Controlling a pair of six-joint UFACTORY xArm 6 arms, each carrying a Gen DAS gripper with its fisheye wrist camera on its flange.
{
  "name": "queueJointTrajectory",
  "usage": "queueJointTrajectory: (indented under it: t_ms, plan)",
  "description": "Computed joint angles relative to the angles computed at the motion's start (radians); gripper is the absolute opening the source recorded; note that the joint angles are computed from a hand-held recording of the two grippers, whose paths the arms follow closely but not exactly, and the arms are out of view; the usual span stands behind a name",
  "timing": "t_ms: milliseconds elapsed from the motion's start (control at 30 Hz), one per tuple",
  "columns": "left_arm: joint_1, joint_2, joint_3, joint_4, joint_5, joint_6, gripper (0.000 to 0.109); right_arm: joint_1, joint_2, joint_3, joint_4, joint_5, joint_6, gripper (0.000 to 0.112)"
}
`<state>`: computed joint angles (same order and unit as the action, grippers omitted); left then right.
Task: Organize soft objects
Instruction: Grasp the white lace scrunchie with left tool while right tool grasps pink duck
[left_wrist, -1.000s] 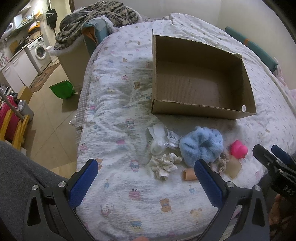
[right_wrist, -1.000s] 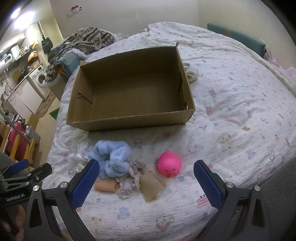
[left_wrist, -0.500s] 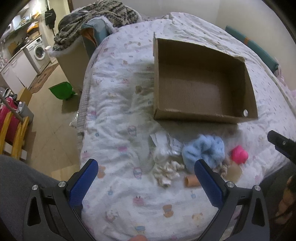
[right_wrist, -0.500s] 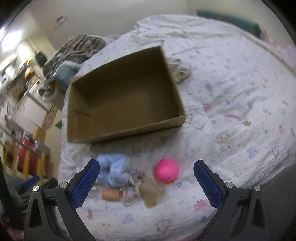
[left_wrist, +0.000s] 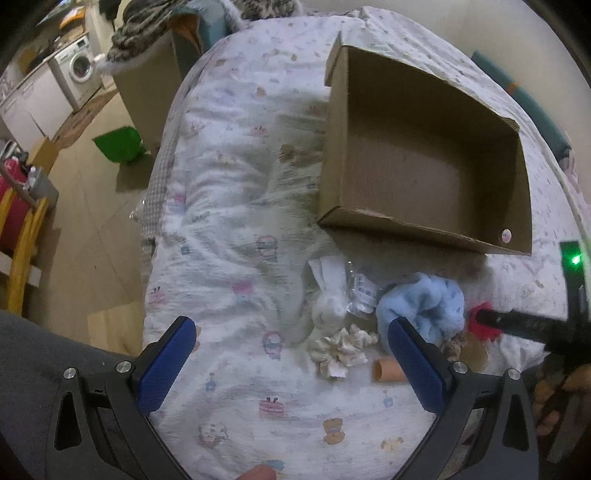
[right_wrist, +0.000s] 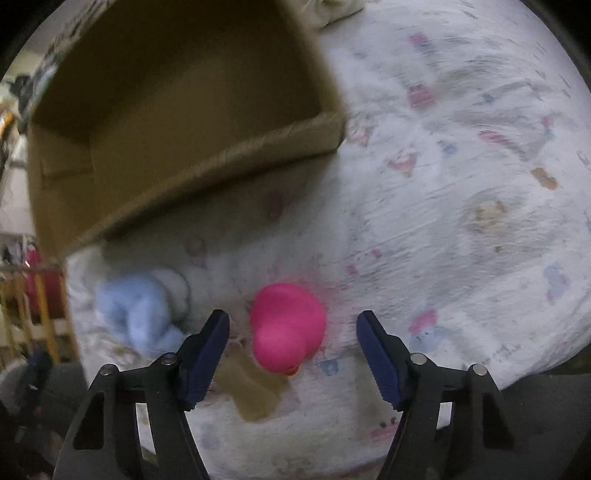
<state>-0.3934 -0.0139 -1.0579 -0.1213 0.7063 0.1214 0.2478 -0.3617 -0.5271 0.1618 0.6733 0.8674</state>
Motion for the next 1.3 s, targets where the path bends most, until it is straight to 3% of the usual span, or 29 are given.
queueJointTrajectory:
  t_ms: [67, 167, 233, 333, 500, 700, 767, 867, 933, 1133, 1300]
  plan:
    - [0.008, 0.011, -0.011, -0.001, 0.01, -0.013, 0.103, 0.017, 0.024, -0.024, -0.033, 0.035, 0.016, 0.076]
    - [0.021, 0.034, -0.034, -0.027, 0.044, -0.01, 0.103, 0.036, 0.038, -0.024, -0.1, 0.036, 0.05, 0.049]
    - [0.022, 0.052, -0.049, -0.037, 0.071, -0.001, 0.101, 0.039, 0.008, -0.006, -0.109, 0.029, 0.064, 0.048]
    - [0.01, 0.09, -0.076, -0.051, 0.143, 0.033, 0.088, 0.04, -0.071, 0.035, -0.156, 0.005, 0.118, 0.048]
    - [-0.046, 0.134, -0.087, -0.029, 0.221, 0.098, 0.081, 0.054, -0.203, 0.106, -0.197, -0.039, 0.19, 0.048]
    - [-0.108, 0.147, -0.053, 0.041, 0.123, 0.091, 0.056, -0.016, -0.285, 0.135, -0.153, -0.01, 0.109, 0.048]
    - [-0.111, 0.172, -0.067, 0.045, 0.146, 0.089, 0.036, -0.009, -0.307, 0.146, -0.165, -0.008, 0.118, 0.048]
    - [-0.104, 0.18, -0.062, 0.034, 0.154, 0.098, 0.019, -0.018, -0.302, 0.133, -0.175, 0.009, 0.103, 0.048]
    - [-0.088, 0.161, -0.045, -0.007, 0.14, 0.12, 0.016, 0.01, -0.266, 0.118, -0.193, -0.026, 0.14, 0.048]
    - [-0.022, 0.055, -0.002, -0.074, 0.198, 0.169, 0.014, 0.035, -0.273, 0.125, -0.203, -0.073, 0.185, 0.048]
    - [0.012, -0.049, 0.055, -0.104, 0.177, 0.165, 0.015, 0.06, -0.283, 0.117, -0.248, -0.08, 0.212, 0.048]
